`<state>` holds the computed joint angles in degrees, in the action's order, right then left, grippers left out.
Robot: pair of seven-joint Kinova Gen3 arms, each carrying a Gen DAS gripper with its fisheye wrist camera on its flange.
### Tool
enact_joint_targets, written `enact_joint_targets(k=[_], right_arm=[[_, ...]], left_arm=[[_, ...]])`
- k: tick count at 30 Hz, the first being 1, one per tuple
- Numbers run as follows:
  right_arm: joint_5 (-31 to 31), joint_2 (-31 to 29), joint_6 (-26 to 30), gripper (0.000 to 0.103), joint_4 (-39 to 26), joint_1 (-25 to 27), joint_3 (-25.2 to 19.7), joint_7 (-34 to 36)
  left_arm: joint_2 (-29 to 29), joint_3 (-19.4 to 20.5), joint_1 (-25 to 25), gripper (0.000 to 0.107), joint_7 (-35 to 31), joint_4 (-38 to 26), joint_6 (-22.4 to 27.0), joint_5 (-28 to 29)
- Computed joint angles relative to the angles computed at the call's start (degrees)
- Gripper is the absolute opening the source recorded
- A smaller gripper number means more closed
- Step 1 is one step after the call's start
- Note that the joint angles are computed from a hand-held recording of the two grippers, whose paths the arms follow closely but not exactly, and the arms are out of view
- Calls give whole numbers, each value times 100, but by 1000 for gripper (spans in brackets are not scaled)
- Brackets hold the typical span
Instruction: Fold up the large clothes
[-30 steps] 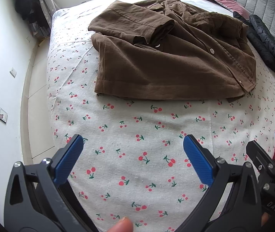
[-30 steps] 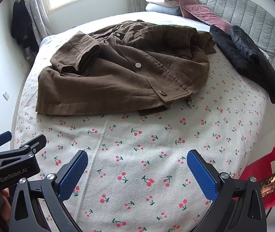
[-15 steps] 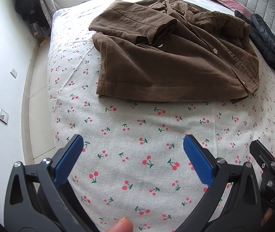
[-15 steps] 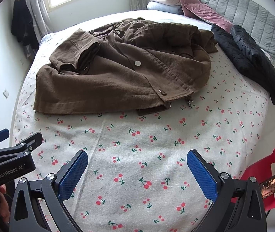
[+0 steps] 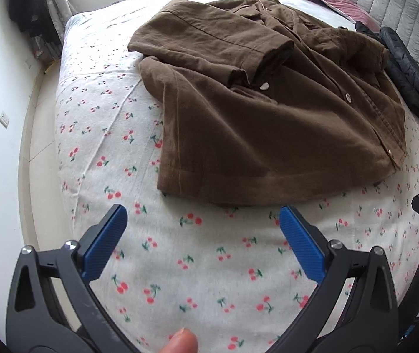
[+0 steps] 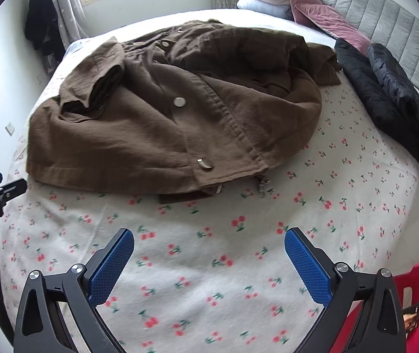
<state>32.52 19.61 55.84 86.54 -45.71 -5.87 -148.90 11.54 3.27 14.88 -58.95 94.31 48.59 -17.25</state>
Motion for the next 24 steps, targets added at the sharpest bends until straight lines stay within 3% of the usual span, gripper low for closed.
enact_joint_targets(k=[2,5,9,11,13,16,18,24], right_arm=[[-170,-30,-188,103,23,195,74,236],[-850,-113,-588,103,72,920,-63,810],[-1782,-115,-1223,102,228,1982,-436,1464],[-2248,-100,-1402,101,238,2419,-532,1914],[-2670,-131,-1745,100,341,2572,-371,2266],[-3275,-107,-2181,99,370,2674,-36,2831],[-3329,-25,-2417,98,306,2940,-154,2953],[-3529,452,-2397,88,-476,3063,219,3289]], left_arm=[[11,-14,-263,103,-355,-60,-174,435],[147,439,-1019,103,-1022,-281,-163,1134],[264,238,-1139,97,-1727,-397,-324,1692],[388,477,-1505,97,-2134,-437,-389,2158],[525,653,-1812,96,-2526,-494,-403,2589],[591,354,-1712,93,-3200,-404,-648,3282],[623,355,-1764,93,-3419,-335,-779,3529],[620,456,-2084,86,-4261,-125,-879,4276]])
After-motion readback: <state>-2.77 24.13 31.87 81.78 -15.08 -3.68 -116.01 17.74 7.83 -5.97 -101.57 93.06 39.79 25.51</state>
